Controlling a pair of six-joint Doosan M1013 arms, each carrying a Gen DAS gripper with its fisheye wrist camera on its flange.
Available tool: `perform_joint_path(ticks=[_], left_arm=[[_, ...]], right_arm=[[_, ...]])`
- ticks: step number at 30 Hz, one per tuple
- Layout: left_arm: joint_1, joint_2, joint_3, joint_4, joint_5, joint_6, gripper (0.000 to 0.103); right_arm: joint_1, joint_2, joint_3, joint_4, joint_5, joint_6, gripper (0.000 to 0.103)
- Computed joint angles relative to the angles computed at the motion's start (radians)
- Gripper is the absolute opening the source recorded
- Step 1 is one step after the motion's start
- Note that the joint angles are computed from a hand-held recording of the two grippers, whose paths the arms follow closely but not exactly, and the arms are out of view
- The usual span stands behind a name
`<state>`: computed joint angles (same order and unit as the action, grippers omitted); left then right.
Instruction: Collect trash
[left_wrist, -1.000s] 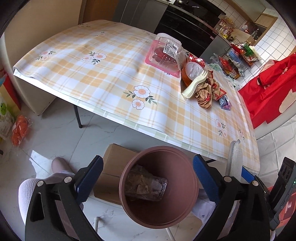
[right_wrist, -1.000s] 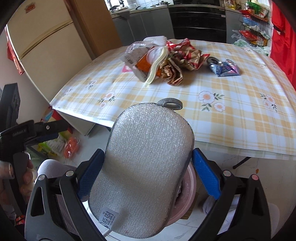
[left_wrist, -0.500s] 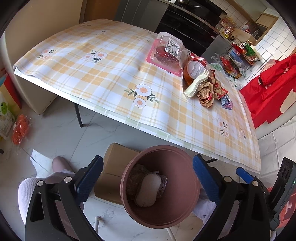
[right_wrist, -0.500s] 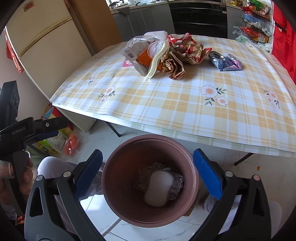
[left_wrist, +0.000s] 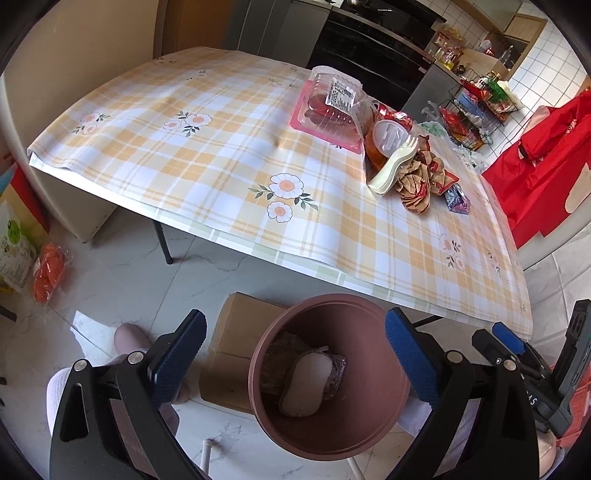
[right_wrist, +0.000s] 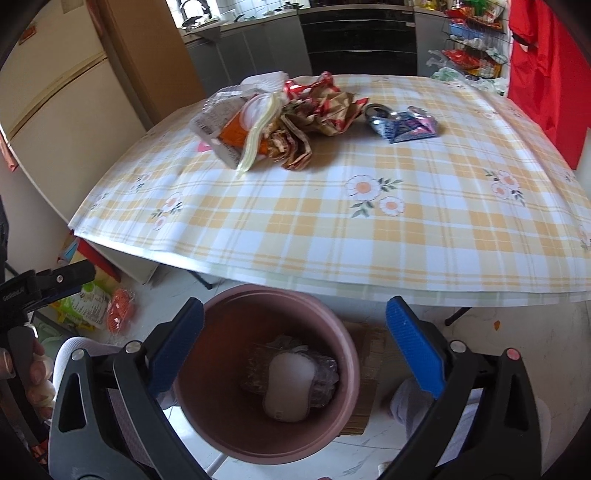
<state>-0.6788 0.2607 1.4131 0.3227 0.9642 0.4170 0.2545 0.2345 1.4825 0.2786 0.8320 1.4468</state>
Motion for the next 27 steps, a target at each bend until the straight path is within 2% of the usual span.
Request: perform_joint_path(ticks=[4, 9, 12, 14, 18, 22, 27], left_arm=[[-0.004, 0.019, -0.032, 0.056, 0.034, 0.047, 0.095], [0.019, 0.046, -0.081, 0.064, 0.008, 0.132, 0.095], [0.038, 0.077, -0.135, 0.067, -0.015, 0.225, 0.095], [0.052, 0.105, -0.180, 0.064, -0.026, 0.307, 0.091], [0.087, 0.176, -0.282, 0.010, -0.027, 0.456, 0.076], [0.131, 0.237, -0.367, -0.092, -0.033, 0.517, 0.059], [0.172, 0.304, -0.450, -0.183, -0.033, 0.514, 0.051]], right_arm=[[-0.011, 0.015, -0.020, -0.066, 0.003, 0.050, 0.097], [-0.035, 0.040, -0.053, -0.091, 0.013, 0.083, 0.097], [-0.037, 0.063, -0.088, -0.171, 0.030, 0.134, 0.097], [-0.045, 0.075, -0.104, -0.180, 0.024, 0.134, 0.097], [-0.053, 0.100, -0.138, -0.206, 0.021, 0.127, 0.097], [-0.067, 0.120, -0.161, -0.173, 0.014, 0.098, 0.097], [-0.068, 0.147, -0.190, -0.175, 0.030, 0.085, 0.097]])
